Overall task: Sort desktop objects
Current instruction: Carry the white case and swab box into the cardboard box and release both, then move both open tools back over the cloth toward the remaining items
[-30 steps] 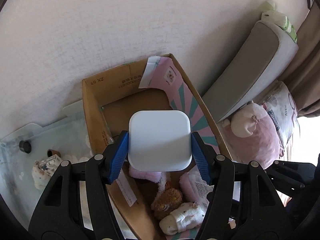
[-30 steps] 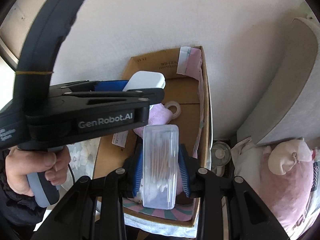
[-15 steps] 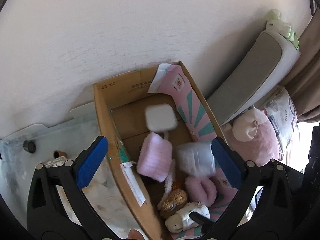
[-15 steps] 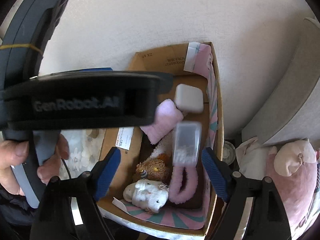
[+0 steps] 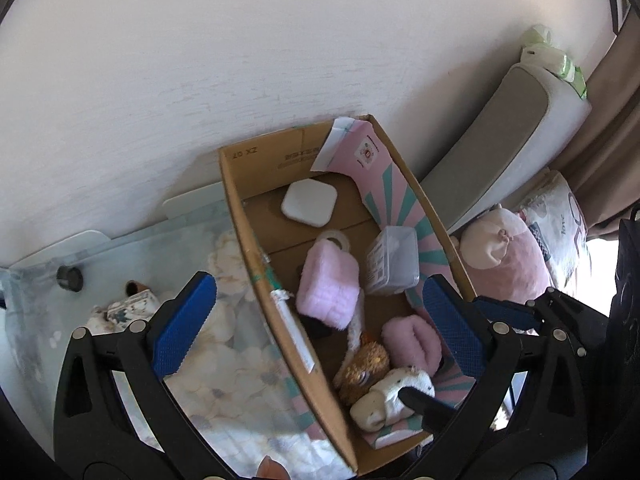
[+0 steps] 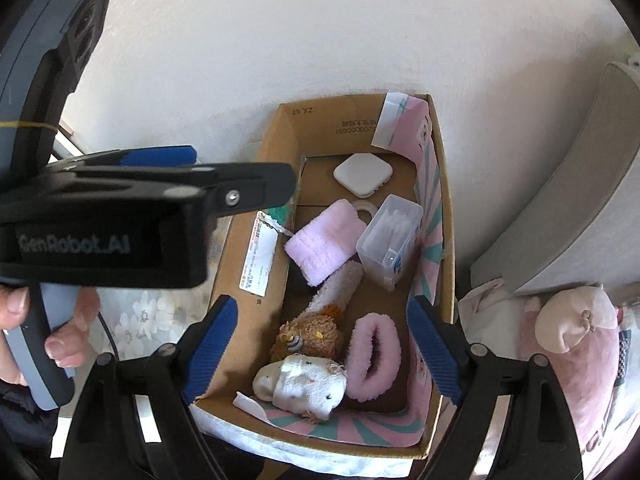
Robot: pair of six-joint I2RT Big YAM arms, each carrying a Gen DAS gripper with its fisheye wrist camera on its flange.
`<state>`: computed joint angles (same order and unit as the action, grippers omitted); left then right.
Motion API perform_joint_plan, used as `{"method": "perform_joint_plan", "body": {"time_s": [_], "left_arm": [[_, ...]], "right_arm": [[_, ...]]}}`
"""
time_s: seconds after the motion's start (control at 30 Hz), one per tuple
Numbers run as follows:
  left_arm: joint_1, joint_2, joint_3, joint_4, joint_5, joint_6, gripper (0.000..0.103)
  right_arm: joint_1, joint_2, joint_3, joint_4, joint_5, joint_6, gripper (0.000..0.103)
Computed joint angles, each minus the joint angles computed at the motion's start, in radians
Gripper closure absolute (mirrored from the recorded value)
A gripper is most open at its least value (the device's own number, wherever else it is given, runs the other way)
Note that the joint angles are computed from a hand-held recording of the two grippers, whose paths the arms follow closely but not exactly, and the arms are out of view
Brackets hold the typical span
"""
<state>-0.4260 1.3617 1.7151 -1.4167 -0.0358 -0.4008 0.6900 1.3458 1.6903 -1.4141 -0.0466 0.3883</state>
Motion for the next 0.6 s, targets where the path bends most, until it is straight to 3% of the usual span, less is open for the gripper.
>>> {"method": "perform_joint_plan", "body": {"time_s": [0.17, 0.27, 0.37, 0.6], "left_arm": [[0.020, -0.037, -0.010, -0.013, 0.008, 0.026, 0.000], [0.037, -0.061, -0.014, -0.025, 0.002, 0.045, 0.000], [0.065, -0.092, -0.024, -0.037, -0.002, 0.069, 0.000], [0.151, -0.165, -0.031, -0.066, 0.021, 0.137, 0.000]], "right_arm": [[0.032, 0.009, 0.033, -0.022, 0.052, 0.019, 0.019], [0.059, 0.029, 0.081, -0.071, 0.138, 0.046, 0.019], [0.078, 0.026, 0.114, -0.059, 0.168, 0.069, 0.019], [0.185, 0.135, 0.314, -0.173, 0.353, 0.070, 0.019]]}}
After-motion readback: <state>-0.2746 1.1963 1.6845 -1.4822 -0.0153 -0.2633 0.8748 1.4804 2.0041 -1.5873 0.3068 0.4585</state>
